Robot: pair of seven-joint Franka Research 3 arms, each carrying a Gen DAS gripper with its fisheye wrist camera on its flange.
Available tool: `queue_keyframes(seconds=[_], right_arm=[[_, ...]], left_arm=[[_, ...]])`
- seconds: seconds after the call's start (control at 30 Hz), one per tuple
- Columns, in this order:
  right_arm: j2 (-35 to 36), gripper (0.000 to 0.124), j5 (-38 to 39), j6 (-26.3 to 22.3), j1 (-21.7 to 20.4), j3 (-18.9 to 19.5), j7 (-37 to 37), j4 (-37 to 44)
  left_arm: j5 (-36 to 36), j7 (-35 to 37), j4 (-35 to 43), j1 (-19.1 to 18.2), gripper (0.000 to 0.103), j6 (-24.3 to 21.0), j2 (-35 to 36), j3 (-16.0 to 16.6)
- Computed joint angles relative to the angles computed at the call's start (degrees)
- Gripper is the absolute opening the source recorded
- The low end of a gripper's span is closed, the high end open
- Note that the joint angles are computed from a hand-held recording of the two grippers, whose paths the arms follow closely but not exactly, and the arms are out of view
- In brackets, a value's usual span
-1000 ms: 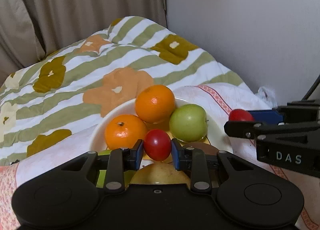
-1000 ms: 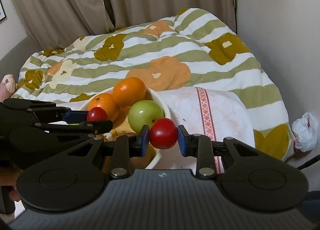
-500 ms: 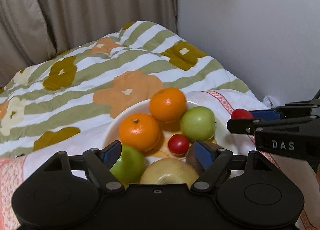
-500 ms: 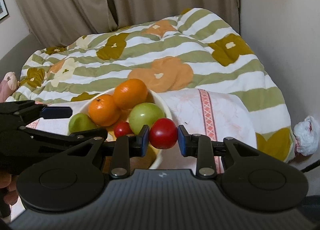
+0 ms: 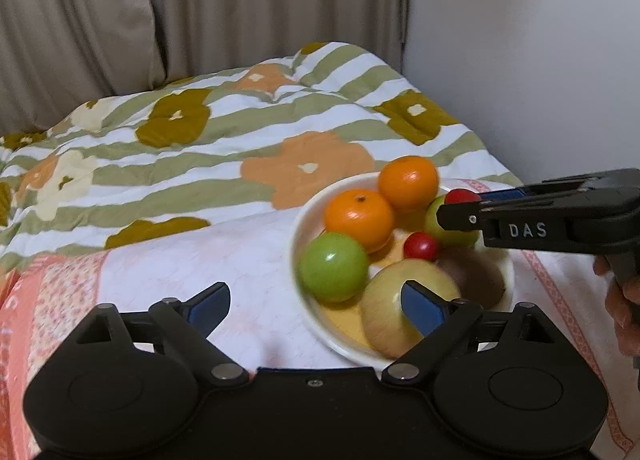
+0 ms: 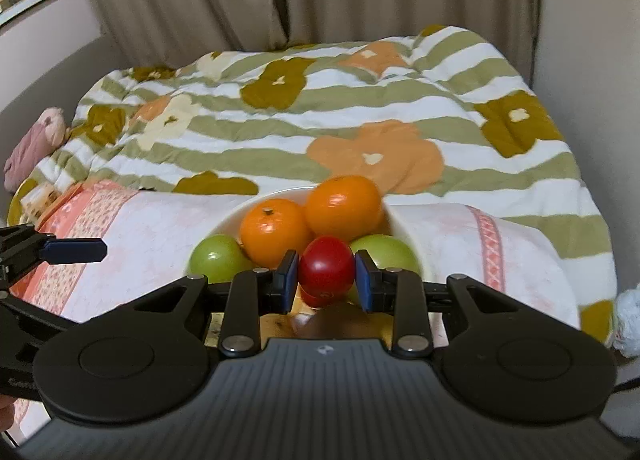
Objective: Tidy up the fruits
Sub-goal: 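Carry both red tomatoes into the bear bowl and open both tools, then withdraw both tools from the bowl toward the two mandarins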
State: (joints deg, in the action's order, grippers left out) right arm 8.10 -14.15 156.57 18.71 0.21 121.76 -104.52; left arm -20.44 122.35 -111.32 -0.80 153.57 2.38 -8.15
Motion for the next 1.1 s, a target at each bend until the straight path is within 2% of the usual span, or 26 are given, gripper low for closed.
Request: queue_keyframes(seconds=[0.2, 0.33, 0.4, 0.53, 0.63, 0.93, 1.1], right_arm=[[3.38, 0.045, 3.25, -0.59, 0.38, 0.46, -4.54, 3.52], [4.86, 0.046, 4.97, -0.62, 0.96, 0.16, -6.06, 4.92], [4.79, 0.06, 4.19, 0.14, 1.67, -0.59, -4.94, 4.59], [4.12, 0.067, 4.31, 0.89, 2.05, -0.61, -5.6, 3.84], [3.77, 0.075, 3.6, 0.82, 2.32, -0.79, -5.03, 3.51], [1.24, 0.081, -0.29, 0.44, 2.84, -1.0, -0.95, 1.85], [-1.93, 0.094, -6.24, -1.68, 3.22, -0.67, 5.93, 0.37]], left_arm=[[1.12, -1.49, -3.68, 0.2, 0.095, 2.37, -2.59, 1.05], [1.54, -3.17, -4.75, 0.21, 0.096, 2.08, -3.47, 1.95], [2.03, -4.25, -5.19, 0.26, 0.096, 2.23, -3.63, 2.25], [1.91, -5.26, -5.53, 0.25, 0.096, 2.31, -3.75, 2.54], [2.02, -5.72, -5.99, 0.2, 0.096, 2.81, -4.24, 2.68], [1.99, -5.55, -7.67, -0.42, 0.096, 3.92, -7.12, 3.78], [0.36, -4.15, -9.24, -1.51, 0.096, 4.31, -10.28, 5.27]])
